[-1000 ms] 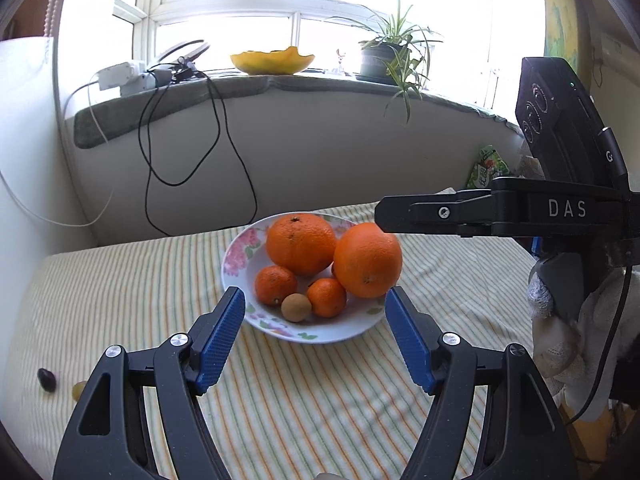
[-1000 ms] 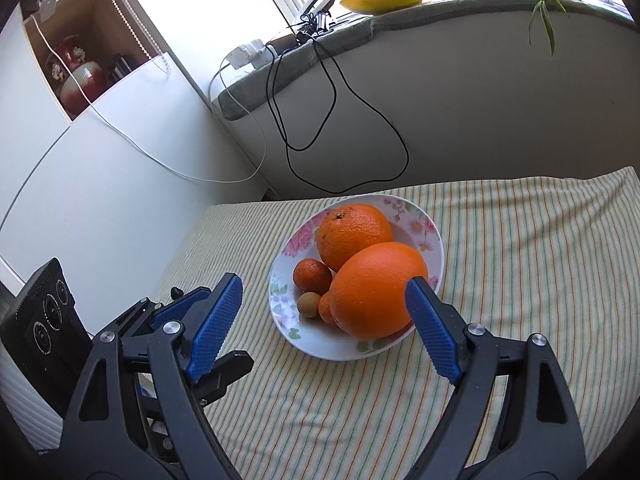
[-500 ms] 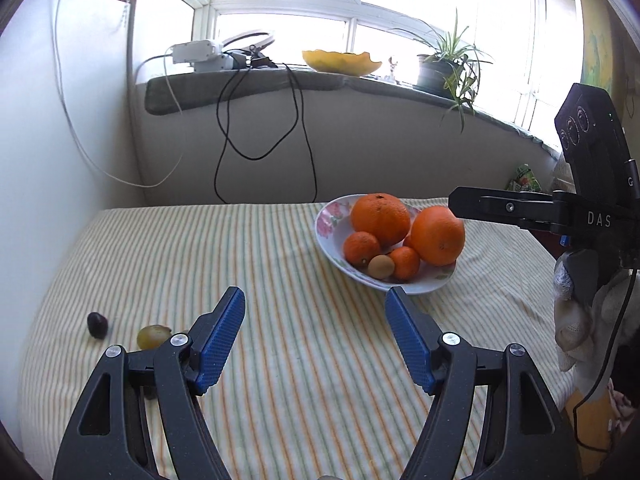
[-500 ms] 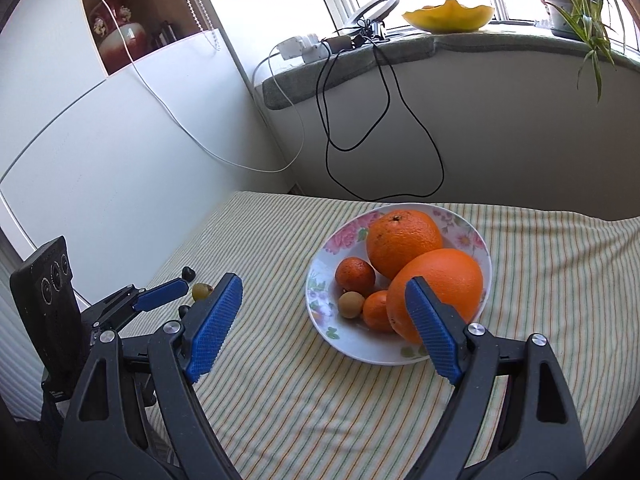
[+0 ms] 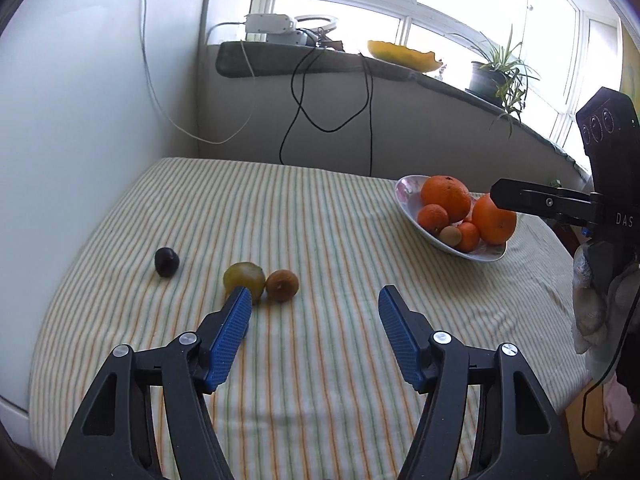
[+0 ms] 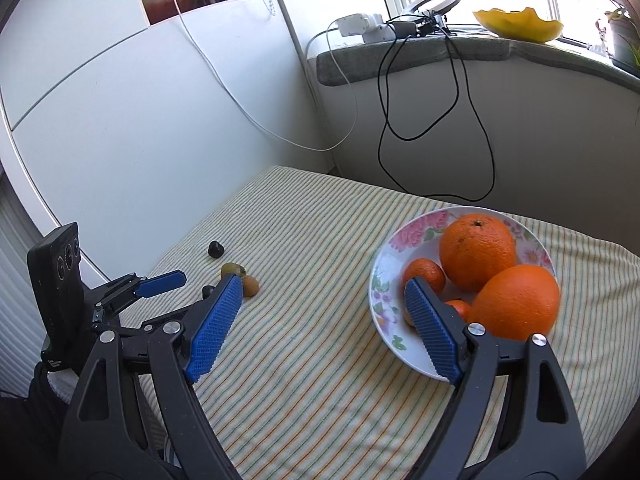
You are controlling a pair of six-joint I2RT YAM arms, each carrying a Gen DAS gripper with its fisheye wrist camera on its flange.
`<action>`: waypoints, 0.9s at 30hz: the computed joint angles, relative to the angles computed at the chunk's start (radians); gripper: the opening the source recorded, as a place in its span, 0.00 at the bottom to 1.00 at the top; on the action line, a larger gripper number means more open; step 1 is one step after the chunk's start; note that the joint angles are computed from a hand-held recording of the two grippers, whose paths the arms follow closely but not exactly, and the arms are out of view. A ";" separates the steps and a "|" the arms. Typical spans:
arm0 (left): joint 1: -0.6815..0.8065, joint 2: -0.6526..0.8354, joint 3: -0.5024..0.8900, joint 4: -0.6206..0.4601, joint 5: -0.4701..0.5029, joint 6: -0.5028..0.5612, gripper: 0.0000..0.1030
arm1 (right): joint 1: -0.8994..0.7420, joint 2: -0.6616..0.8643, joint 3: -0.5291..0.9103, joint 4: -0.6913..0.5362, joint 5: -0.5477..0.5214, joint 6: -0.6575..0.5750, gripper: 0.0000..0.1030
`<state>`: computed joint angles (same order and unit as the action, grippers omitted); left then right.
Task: Organize fruits
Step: 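Withdraw both grippers from the bowl toward the remaining plums and kiwi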
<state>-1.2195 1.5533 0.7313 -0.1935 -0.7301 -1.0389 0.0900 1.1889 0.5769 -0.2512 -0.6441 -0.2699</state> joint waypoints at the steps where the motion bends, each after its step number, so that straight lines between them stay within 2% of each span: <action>1: 0.001 -0.012 -0.019 0.001 0.003 -0.012 0.59 | 0.026 0.005 0.001 0.005 0.012 0.003 0.83; 5: 0.010 -0.056 -0.086 0.008 0.013 -0.052 0.55 | 0.129 0.036 0.003 0.044 0.071 0.023 0.83; 11: 0.032 -0.074 -0.150 0.047 0.043 -0.067 0.46 | 0.248 0.109 0.010 0.099 0.122 0.052 0.76; 14: 0.047 -0.073 -0.169 0.077 0.062 -0.055 0.42 | 0.298 0.155 0.023 0.118 0.142 0.058 0.69; 20: 0.082 -0.062 -0.185 0.115 0.098 -0.024 0.40 | 0.386 0.272 0.068 0.143 0.181 0.062 0.56; 27: 0.116 -0.051 -0.201 0.151 0.138 0.010 0.39 | 0.485 0.396 0.126 0.179 0.242 0.069 0.49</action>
